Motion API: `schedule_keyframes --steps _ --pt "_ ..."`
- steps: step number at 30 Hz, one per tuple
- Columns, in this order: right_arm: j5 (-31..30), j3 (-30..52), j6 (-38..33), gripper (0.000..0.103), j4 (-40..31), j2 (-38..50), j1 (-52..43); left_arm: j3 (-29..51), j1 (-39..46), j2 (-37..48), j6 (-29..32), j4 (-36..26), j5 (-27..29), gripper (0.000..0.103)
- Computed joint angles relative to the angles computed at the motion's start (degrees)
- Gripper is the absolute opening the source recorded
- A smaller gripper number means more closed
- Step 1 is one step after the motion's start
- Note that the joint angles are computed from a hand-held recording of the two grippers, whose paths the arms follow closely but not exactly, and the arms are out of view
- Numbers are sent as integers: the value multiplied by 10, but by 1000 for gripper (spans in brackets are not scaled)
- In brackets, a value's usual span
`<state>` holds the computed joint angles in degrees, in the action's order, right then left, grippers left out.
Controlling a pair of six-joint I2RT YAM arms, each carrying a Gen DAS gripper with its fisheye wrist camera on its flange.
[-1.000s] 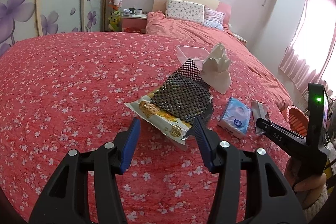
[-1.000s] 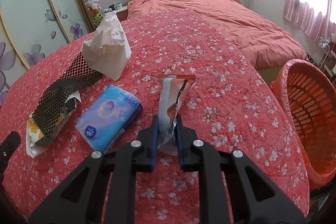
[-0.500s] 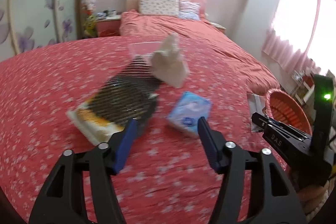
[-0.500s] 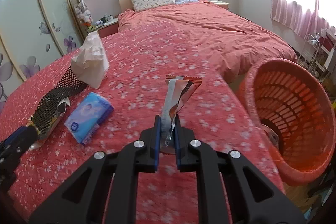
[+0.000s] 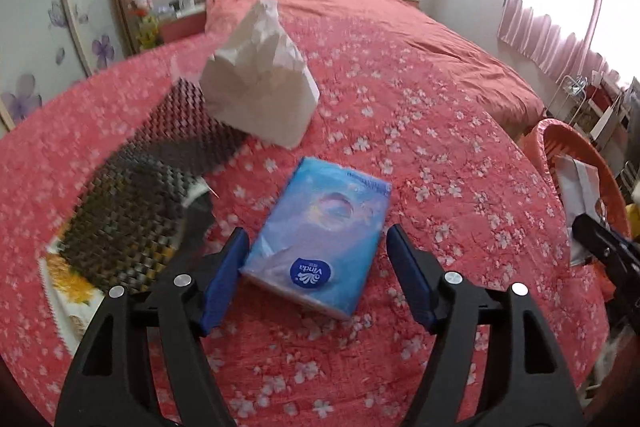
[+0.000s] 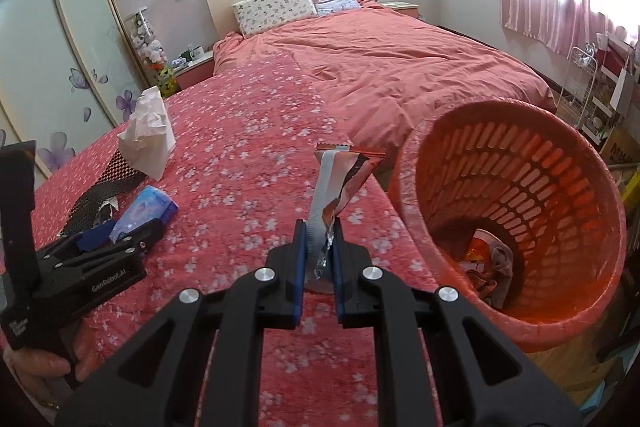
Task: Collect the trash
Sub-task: 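Grasp the blue tissue pack with the left gripper while the right gripper holds the wrapper, then carry tissue pack and wrapper over the basket and open both grippers to drop them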
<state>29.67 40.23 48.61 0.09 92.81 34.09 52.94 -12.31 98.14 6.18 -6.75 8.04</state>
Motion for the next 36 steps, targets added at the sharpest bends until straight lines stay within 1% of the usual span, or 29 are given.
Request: schedule_keyframes --steps 2,4,5,8,13,17,26,36 --pt "-2 -5 2 12 6 0 -3 -3 -2 -3 -3 1 4 70" --pt "-5 -15 4 12 12 -5 -7 -12 -4 -10 -3 4 11 66" --pt "-5 -18 5 12 13 -8 -7 -13 -4 -12 -3 5 13 58" --pt "1 -27 12 12 10 -19 -3 -21 -6 -21 -10 6 23 55" --pt "17 -49 25 12 -3 -55 2 -40 -7 -39 -20 14 35 55" --pt "31 -73 34 12 -13 -93 5 -60 -12 -78 -29 18 46 55" --pt "74 -121 63 12 -57 -185 18 -85 -56 -147 -54 17 63 55" --pt "109 -180 82 12 -108 -308 7 -98 -109 -181 -87 31 89 55"
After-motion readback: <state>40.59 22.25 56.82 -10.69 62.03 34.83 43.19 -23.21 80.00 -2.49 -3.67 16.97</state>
